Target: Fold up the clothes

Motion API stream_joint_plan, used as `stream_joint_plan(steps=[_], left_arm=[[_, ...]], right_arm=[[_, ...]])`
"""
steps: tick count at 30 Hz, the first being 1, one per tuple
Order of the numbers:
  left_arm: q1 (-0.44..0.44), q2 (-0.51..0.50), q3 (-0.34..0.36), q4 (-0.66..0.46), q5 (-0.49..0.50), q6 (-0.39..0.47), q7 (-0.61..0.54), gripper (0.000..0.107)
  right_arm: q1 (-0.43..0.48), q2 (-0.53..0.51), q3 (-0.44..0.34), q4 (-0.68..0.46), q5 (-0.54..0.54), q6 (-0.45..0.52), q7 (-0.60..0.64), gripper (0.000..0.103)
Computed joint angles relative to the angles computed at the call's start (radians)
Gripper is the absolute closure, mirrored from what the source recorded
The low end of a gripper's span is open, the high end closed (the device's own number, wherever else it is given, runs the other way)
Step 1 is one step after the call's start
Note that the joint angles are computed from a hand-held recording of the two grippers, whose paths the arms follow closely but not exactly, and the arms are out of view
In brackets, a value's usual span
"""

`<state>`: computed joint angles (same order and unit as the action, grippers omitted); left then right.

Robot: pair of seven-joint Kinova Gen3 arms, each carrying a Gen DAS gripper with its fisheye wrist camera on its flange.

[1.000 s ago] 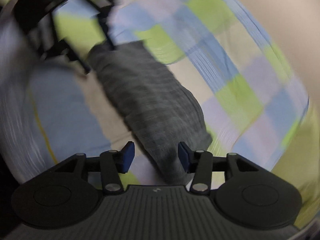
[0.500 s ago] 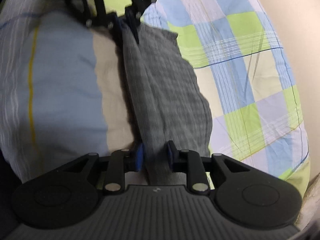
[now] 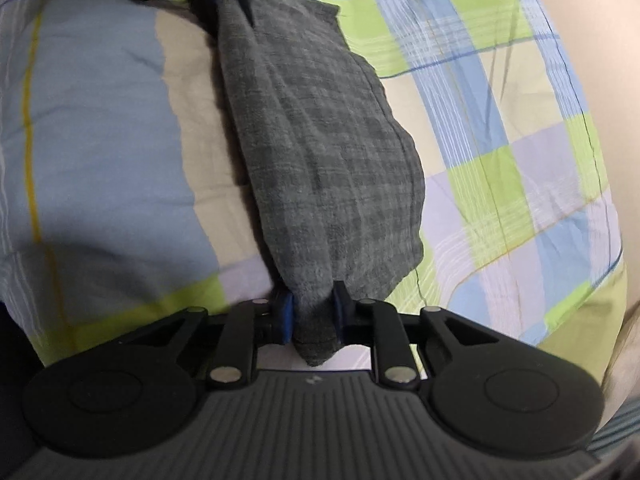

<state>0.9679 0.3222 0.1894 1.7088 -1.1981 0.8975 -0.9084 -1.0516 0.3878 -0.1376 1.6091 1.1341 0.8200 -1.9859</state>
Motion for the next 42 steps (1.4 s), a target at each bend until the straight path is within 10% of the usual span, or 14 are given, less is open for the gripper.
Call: stream_joint_plan(steps=[21,33,42], left_arm=[[0.07,-0.128,0.134,0.084,0.086,0.248,0.095,0.095],[0.104,-0.125,0.14,0.083,0.111,0.257,0.228,0.083],[-0.008,-0.27,0.198,0.156,0.208,0.164,0.435,0.075]], right_arm=[[-0.071,-0.027,-0.045,0.007,0.017,0.035,-0.106,0.09],[-0.127,-0.019,-0.067,0.005,0.017,0.17,-0.128,0.087],[-0.17,-0.051,-0.08,-0.001,0.035,0.25,-0.21,0.067]])
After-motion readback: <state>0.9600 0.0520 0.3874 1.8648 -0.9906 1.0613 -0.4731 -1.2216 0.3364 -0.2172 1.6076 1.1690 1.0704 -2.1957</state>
